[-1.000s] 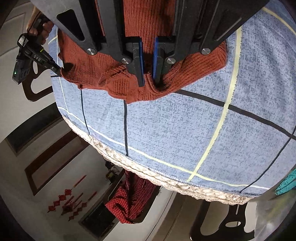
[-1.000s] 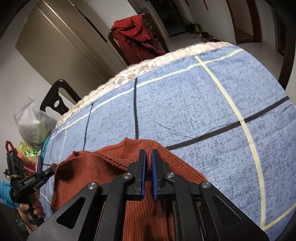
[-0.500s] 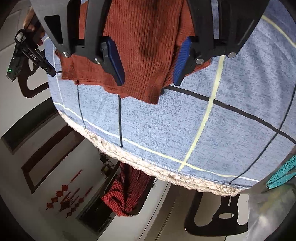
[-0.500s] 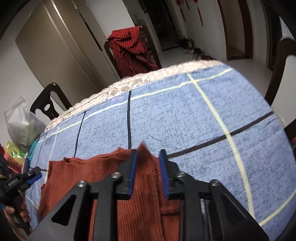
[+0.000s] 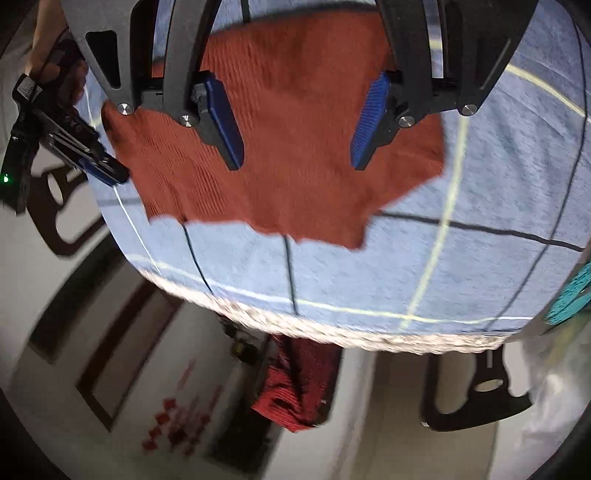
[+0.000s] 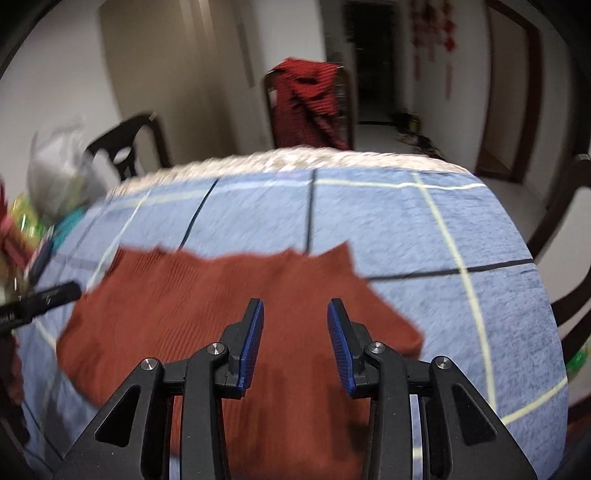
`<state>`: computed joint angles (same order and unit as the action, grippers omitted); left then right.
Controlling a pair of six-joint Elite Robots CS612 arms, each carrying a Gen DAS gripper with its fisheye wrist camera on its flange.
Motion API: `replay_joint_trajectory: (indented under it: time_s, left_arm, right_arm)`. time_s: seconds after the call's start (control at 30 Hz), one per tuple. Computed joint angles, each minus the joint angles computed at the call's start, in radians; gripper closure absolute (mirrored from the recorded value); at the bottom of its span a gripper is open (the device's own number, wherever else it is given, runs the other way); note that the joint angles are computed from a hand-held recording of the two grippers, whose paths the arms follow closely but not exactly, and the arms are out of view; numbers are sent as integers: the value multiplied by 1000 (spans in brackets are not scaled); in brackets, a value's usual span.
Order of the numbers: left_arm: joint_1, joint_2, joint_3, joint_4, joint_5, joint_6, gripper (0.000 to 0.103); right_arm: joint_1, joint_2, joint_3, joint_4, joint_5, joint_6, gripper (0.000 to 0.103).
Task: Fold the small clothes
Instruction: 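Open both grippers to release the hem on the collar, then raise both open tools away from the folded sweater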
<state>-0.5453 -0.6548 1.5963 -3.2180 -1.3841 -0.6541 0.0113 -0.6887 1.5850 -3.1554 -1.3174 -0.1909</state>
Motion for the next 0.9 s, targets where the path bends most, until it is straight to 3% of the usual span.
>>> replay_joint_trajectory:
  time_s: [0.17,0.27,0.33,0.5,0.63,0.73,0.9]
  left_arm:
    - [-36,-2,17,71,79,53,41]
    - [-38,-4,32,89,67,34,41]
    - [-40,-6,43,87,72,35,41]
    - [-56,-20,69,91,145,47,41]
    - [-53,-26,87,72,124,39,41]
    - [-50,-30,102,55,110,28,40]
    - [-54,-35,124,37,121,31,41]
  right_arm:
    - [7,-7,42,16,-9,-72,66]
    - [11,-2,52,14,-63,-103,66]
    - [7,-2,59,9,-59,-104,66]
    - [16,-15,80,-53,-113,-128,66]
    - [12,-28,105,-47,-48,-158,66]
    - [23,-20,110,-47,-100,-194,66]
    - [10,-27,127,-67,-100,-172,66]
